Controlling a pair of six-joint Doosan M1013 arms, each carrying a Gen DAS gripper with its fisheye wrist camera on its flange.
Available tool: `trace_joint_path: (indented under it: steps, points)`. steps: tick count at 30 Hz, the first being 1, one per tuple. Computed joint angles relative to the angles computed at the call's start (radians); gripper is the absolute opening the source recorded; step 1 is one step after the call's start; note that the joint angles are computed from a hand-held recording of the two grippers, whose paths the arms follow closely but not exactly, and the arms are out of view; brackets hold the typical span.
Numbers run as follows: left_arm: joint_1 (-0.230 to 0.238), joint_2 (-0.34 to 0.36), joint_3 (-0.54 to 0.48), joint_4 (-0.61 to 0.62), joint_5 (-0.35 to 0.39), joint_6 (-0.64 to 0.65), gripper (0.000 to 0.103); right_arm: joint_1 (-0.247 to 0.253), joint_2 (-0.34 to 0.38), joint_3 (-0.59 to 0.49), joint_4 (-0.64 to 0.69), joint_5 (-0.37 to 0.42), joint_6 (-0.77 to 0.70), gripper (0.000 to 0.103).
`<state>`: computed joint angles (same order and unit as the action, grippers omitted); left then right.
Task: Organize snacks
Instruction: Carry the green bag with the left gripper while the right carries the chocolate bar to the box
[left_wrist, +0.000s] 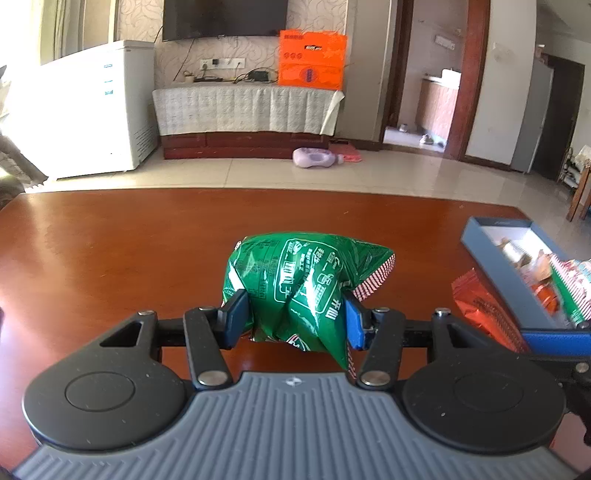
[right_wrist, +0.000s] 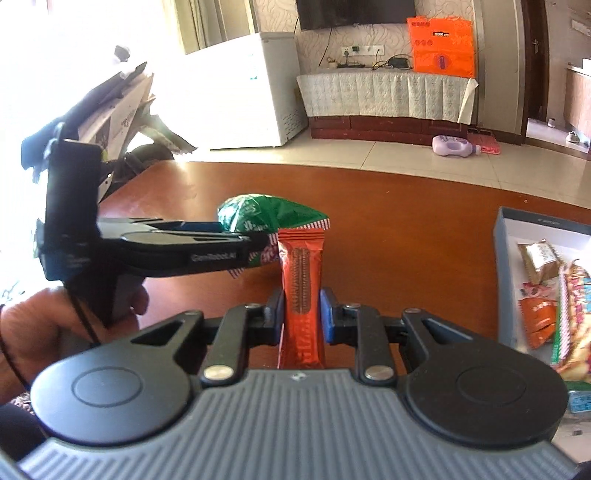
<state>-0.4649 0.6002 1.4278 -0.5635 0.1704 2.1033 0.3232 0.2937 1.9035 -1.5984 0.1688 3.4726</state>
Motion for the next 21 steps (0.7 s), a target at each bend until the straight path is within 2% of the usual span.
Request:
trace_joint_path:
  steps: [6, 13, 17, 20, 21]
  points:
    - [-0.037, 0.004, -0.013, 0.049, 0.001, -0.06, 0.059, -0.006, -0.038, 0.045, -0.096, 0.024, 0.107, 0.023]
    - [-0.076, 0.007, -0.02, -0.064, -0.007, 0.047, 0.059, -0.021, -0.075, 0.088, -0.179, 0.031, 0.209, 0.023]
    - [-0.099, 0.011, -0.029, 0.018, -0.008, -0.03, 0.059, -0.026, -0.094, 0.11, -0.25, 0.043, 0.287, 0.023]
    - [-0.114, 0.016, -0.037, 0.008, -0.01, 0.011, 0.059, -0.036, -0.11, 0.127, -0.283, 0.048, 0.325, 0.023]
    - [-0.116, 0.018, -0.041, -0.031, -0.008, 0.055, 0.059, -0.039, -0.113, 0.13, -0.281, 0.05, 0.327, 0.023]
